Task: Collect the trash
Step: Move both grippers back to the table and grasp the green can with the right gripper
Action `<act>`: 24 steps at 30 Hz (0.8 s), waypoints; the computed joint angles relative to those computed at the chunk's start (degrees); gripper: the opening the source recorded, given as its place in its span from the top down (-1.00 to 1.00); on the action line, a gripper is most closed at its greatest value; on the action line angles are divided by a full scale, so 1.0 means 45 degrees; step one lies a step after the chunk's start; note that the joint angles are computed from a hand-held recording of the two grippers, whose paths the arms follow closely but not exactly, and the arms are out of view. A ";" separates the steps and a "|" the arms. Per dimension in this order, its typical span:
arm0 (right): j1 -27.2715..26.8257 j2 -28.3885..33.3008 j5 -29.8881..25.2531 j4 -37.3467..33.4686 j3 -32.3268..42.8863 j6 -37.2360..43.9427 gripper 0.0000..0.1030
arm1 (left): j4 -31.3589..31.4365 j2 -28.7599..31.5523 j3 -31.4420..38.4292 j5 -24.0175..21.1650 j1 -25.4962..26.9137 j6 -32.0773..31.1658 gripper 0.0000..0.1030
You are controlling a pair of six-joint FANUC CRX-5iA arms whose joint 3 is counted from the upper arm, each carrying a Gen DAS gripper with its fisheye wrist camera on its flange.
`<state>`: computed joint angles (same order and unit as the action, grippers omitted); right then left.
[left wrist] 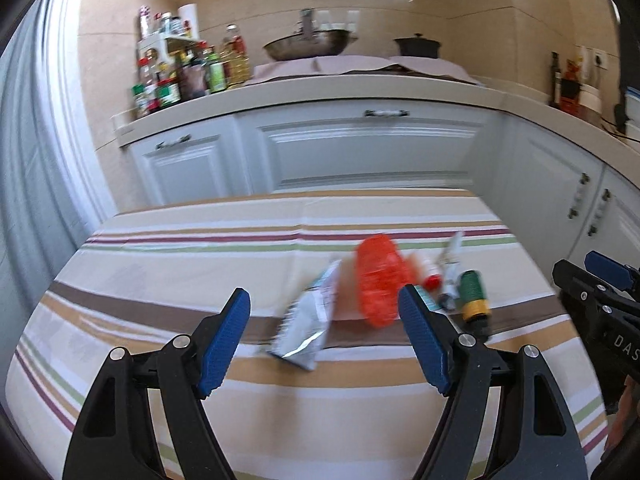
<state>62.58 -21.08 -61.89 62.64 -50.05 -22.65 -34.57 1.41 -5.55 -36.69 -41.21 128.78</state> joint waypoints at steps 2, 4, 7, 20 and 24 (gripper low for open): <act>-0.0244 0.0338 0.0438 -0.0018 0.0190 0.0181 -0.17 | 0.0051 -0.0105 -0.0154 0.0013 0.0232 0.0000 -0.44; -0.0511 0.0718 0.0879 -0.0102 0.0419 0.0413 -0.17 | 0.0085 -0.0164 -0.0264 -0.0026 0.0472 0.0012 -0.44; -0.0833 0.1207 0.1381 -0.0288 0.0742 0.0729 -0.17 | 0.0337 -0.0271 -0.0475 0.0004 0.0897 -0.0134 -0.44; -0.1723 0.2833 0.2236 -0.2025 0.2157 0.2592 -0.10 | 0.1246 -0.0237 -0.0824 0.0070 0.2147 -0.0783 -0.48; -0.1836 0.2936 0.2308 -0.2766 0.2399 0.3209 0.13 | 0.1837 -0.0156 -0.0922 0.0342 0.2305 -0.1329 -0.49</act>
